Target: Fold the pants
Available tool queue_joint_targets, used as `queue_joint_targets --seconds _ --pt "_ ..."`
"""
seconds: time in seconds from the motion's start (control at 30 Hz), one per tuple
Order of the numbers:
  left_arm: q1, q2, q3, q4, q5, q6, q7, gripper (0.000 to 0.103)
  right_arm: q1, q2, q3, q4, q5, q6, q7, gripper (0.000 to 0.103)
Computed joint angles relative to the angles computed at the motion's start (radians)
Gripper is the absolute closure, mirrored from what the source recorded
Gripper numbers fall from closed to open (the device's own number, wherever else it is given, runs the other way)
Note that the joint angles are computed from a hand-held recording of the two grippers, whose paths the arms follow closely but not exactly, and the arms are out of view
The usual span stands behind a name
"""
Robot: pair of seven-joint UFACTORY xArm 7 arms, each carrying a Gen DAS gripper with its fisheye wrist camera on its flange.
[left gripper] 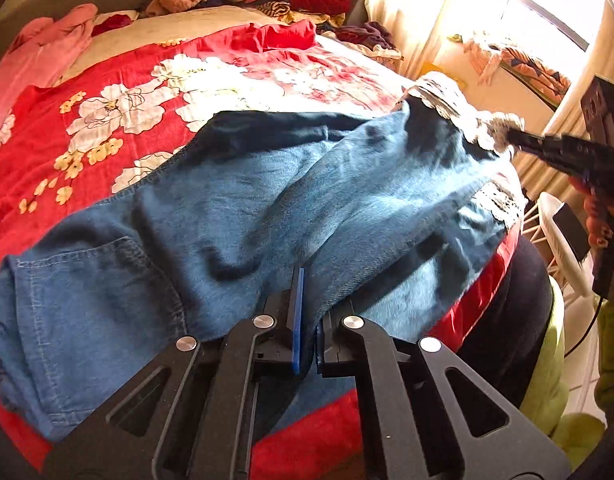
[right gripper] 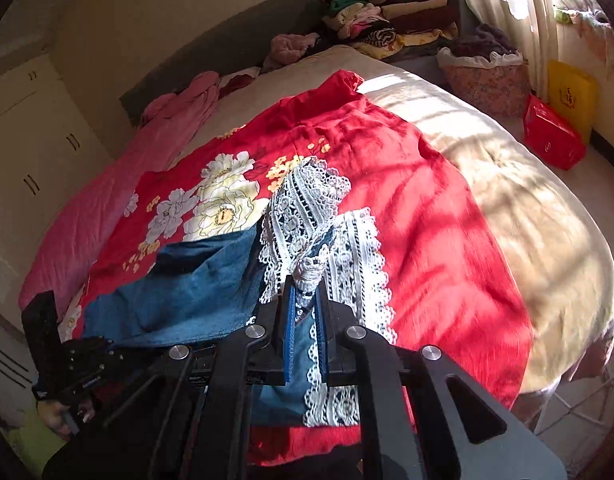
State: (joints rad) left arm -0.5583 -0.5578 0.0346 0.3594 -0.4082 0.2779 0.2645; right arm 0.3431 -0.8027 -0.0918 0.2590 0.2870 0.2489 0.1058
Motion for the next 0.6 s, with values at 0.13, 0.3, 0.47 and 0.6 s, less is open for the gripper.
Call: queue_joint_targets --seconds 0.13,0.3,0.47,0.6 --pt "-0.007 -0.007 0.005 -0.014 0.005 0.010 0.026 0.103 -0.028 -0.080 0.019 -0.075 -0.001 0.061 0.033 0.095" --pt "-0.014 0.015 -0.034 -0.028 0.020 0.021 0.017 0.103 -0.070 -0.120 0.051 -0.121 -0.028 0.089 0.075 0.095" --pt "-0.023 0.029 -0.022 -0.034 0.021 0.024 0.022 0.100 -0.079 -0.163 0.036 -0.132 -0.054 0.151 0.070 0.094" --pt "-0.031 0.034 -0.011 -0.038 0.002 0.019 0.042 0.100 -0.146 -0.238 0.102 -0.128 -0.090 0.201 0.117 0.075"
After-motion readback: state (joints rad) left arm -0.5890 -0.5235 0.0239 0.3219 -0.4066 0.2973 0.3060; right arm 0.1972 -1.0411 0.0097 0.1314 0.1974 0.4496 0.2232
